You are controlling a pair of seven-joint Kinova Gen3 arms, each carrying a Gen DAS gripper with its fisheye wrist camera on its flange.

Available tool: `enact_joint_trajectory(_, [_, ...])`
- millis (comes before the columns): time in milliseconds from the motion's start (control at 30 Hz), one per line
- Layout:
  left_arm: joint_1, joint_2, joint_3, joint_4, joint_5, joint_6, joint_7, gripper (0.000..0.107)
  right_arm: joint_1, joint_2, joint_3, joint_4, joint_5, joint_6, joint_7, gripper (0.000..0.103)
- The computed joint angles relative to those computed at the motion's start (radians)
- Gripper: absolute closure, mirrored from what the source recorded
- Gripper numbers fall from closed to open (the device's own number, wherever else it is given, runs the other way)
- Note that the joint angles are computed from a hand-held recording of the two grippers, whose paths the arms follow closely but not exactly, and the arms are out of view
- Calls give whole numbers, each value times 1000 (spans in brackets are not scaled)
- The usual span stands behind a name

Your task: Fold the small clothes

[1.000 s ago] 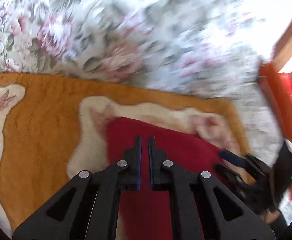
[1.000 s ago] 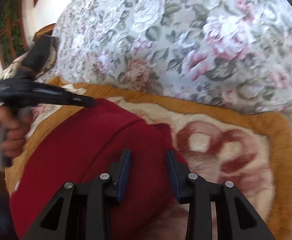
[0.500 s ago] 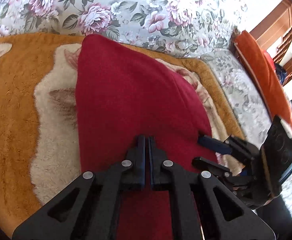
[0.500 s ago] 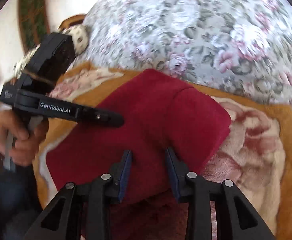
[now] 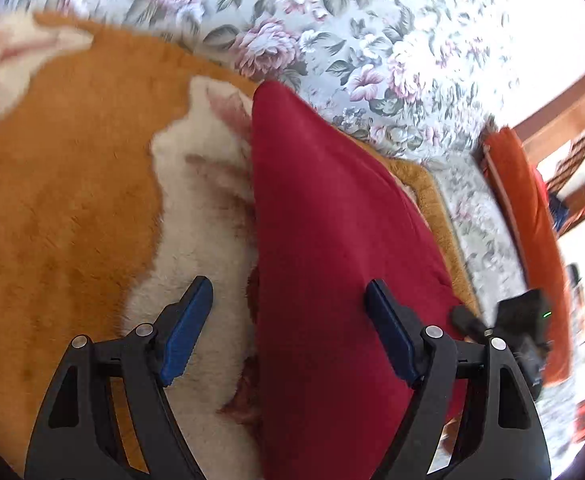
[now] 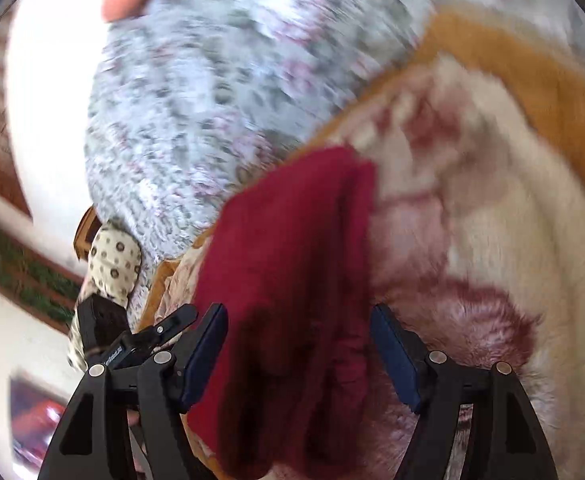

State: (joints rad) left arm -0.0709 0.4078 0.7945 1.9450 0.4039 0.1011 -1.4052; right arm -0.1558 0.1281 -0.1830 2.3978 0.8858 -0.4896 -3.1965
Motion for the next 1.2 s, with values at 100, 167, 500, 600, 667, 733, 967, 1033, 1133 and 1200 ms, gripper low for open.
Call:
enact_joint_trajectory(100, [-94,59,134,48,-25,-122,-4,29,19,38,10,-12,15,-73,50,31])
enact_joint_trajectory(167, [-117,85,169,58,-52,-164,20,29,26,62,2,-41,44,-72,60,31])
enact_joint_trajectory(500, [-161,124,214,34,-189,-131,133,39,95,106,-13,5,62,-205,205,48])
enact_joint_trajectory(600, [-206,177,275,33,-240,-156,174,44,73,116,4,-23,53,-194,174,49])
enact_joint_trajectory(667, [-202,188,276,18,-260,-145,188,44,47,113,0,-35,-1,-155,185,48])
enact_joint_trajectory(733, [-153,168,228,-8,-282,-105,201,51,28,109,-5,-16,-73,-151,246,48])
enact_joint_trajectory(967, [-87,52,141,-6,-272,-76,228,72,23,67,-22,4,-117,-139,263,61])
enact_joint_trajectory(1033, [-96,4,128,-26,-274,-43,213,72,15,38,-29,-38,-82,-96,222,62])
enact_joint_trajectory(1133, [-221,-34,207,-36,-233,-30,152,72,3,37,-29,-120,-30,-84,164,62])
enact_joint_trajectory(1200, [-280,-59,220,-67,-215,28,120,72,-19,70,-37,-202,2,-62,139,62])
